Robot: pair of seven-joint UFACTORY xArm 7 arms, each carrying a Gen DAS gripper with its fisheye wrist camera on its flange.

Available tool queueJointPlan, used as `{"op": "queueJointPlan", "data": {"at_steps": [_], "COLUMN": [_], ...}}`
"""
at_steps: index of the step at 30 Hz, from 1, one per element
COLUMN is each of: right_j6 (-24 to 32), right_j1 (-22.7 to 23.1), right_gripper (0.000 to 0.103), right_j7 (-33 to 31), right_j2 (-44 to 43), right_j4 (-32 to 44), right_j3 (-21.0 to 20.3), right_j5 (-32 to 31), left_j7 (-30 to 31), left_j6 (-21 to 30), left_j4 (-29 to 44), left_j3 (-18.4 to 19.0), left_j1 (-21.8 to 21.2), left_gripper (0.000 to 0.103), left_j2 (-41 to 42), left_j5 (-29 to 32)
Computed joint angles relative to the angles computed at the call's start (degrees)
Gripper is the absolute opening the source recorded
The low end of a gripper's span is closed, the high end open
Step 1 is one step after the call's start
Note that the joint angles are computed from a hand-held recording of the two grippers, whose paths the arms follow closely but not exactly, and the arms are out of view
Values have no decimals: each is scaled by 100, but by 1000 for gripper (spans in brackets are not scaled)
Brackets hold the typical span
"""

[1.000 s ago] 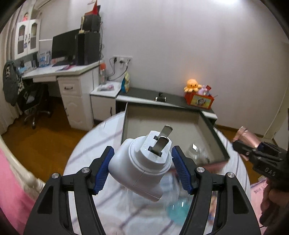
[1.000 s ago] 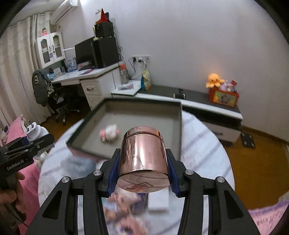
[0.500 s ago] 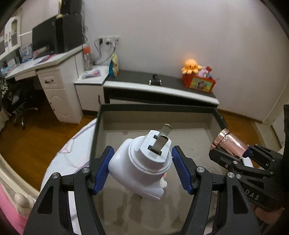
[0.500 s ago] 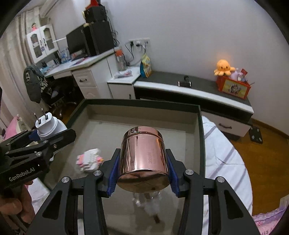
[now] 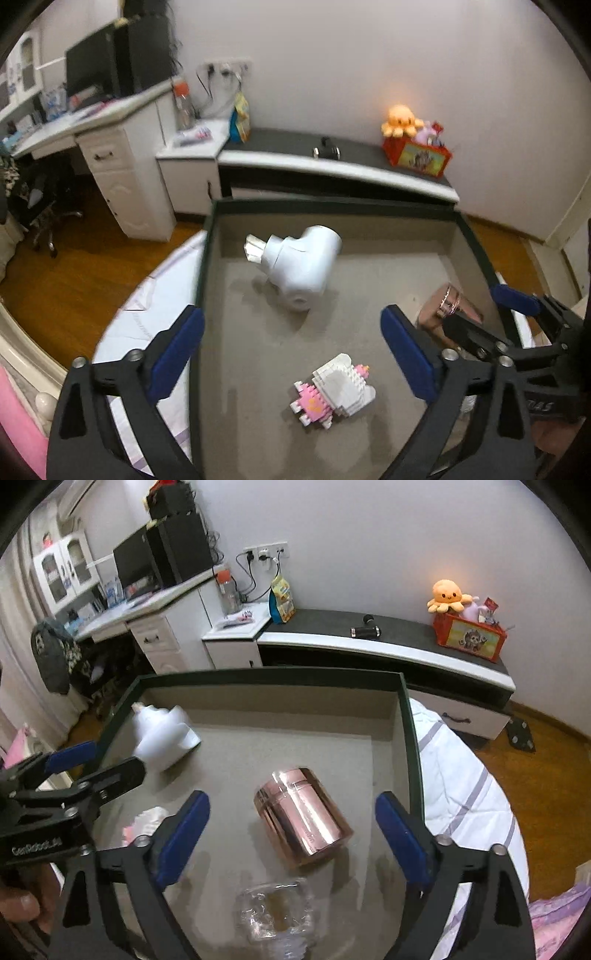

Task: Organize rigid objects
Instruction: 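Lower both held items into the box tray and open both tools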

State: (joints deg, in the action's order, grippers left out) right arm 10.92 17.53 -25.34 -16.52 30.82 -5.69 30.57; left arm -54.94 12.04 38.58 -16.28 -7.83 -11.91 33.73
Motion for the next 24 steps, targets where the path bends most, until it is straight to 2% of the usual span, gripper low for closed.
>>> {"op": "queueJointPlan", "data": {"at_steps": [2,5,7,10,15,18,24], "right_j6": [-73,-224,-203,-187,22,271,1002], "right_j1": [82,54,97,-64,-287,-576,-843], "right_gripper": [103,103,103,103,103,103,103], "right_j7": [-18,239,413,796,1343,1734,2364], "right_j2": [-277,-722,-1047,-1542,-2472,-3265,-4887], "right_j4": [-138,-409,-576,-864,-1292,-1612,-2123], "right_j3": [-76,-9,-54,159,418,723,967], "right_j5": [186,51,-61,-414,-899,-1253,-1802], "left_j7": [-357,-455,-391,-213,22,114,68], "left_j6": [-197,-187,-156,-2,488,834,1640], "left_j4": [-321,-669,-933,-1290,-1671,-1858,-2069], "left_j3": [-153,-395,-462,-440,-527,-614,-1014], "left_j1": [210,395,359,129,-207,-422,-730], "left_gripper": [103,103,103,103,103,103,103], "left_j2": [-485,-1162,-1669,-2386,-3423,-3990,-5042], "left_j5": [259,219,27,-338,-881,-1227,-1633]}}
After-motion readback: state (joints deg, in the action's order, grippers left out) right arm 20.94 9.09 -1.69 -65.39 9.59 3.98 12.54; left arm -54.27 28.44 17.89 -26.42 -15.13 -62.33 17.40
